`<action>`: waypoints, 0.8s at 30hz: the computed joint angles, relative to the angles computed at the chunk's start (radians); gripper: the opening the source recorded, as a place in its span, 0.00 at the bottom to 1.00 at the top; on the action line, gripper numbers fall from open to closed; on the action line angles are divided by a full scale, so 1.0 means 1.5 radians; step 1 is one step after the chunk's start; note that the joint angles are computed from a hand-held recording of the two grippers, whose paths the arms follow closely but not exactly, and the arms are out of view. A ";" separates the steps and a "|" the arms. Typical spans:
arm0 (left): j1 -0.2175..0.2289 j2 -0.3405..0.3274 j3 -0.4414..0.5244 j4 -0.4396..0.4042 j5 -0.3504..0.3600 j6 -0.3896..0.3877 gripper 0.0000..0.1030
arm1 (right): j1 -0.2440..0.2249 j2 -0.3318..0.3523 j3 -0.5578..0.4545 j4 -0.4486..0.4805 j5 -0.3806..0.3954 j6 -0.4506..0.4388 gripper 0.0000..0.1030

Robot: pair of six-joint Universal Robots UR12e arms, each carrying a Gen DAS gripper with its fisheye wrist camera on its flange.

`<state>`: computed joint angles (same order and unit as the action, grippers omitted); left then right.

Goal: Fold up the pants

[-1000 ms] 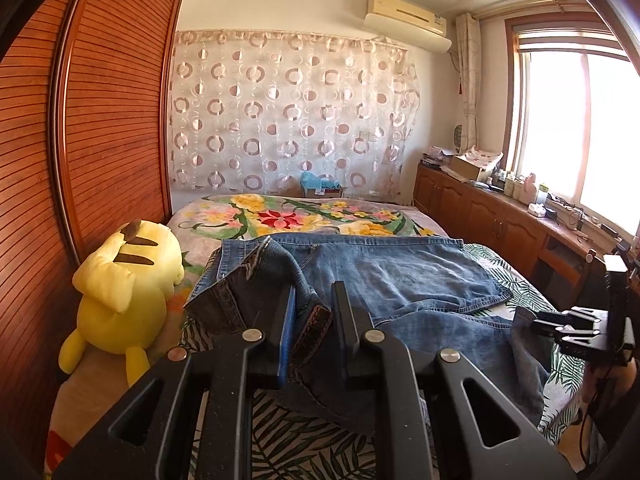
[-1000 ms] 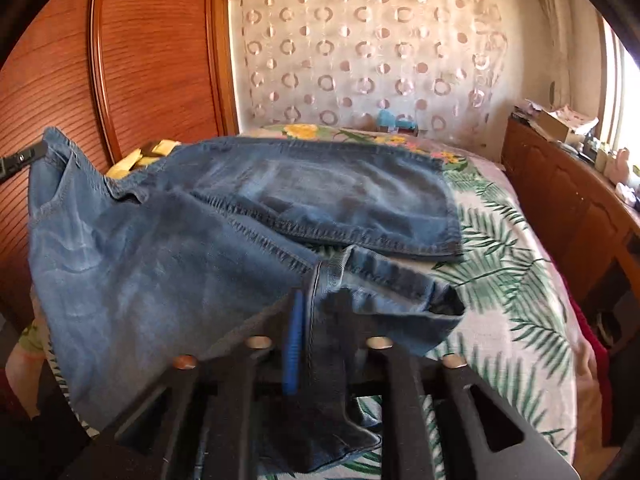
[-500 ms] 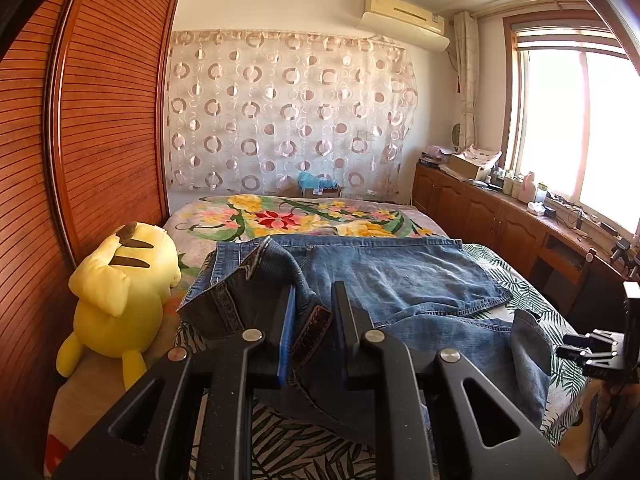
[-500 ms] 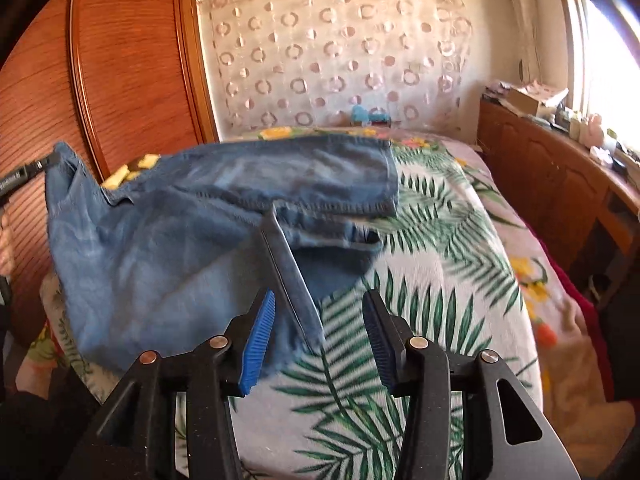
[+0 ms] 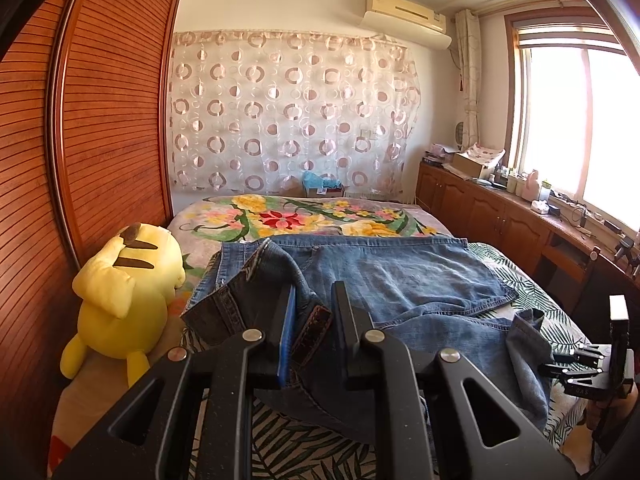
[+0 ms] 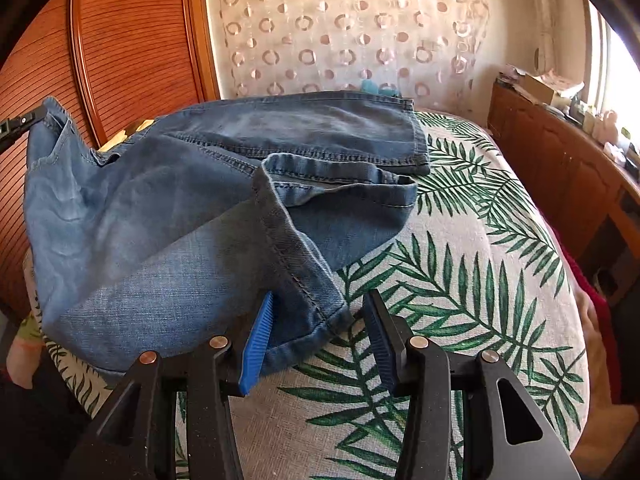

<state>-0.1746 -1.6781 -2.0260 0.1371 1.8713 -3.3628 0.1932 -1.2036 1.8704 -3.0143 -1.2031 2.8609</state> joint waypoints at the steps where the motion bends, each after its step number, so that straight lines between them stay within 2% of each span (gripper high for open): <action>1: 0.002 0.000 0.000 0.001 0.001 0.000 0.18 | -0.001 -0.001 0.000 0.008 0.011 -0.015 0.19; 2: 0.003 0.000 0.001 0.000 0.001 -0.001 0.18 | -0.002 -0.002 -0.001 0.020 0.024 -0.029 0.12; 5: 0.008 0.002 0.003 0.002 0.002 -0.002 0.18 | -0.001 -0.006 0.001 0.025 0.020 -0.045 0.08; 15: 0.021 0.010 0.006 0.017 0.014 -0.004 0.18 | -0.036 -0.045 0.028 -0.119 0.047 0.034 0.07; 24: 0.031 0.010 0.017 0.018 0.026 0.003 0.18 | -0.049 -0.058 0.024 -0.170 0.055 0.043 0.08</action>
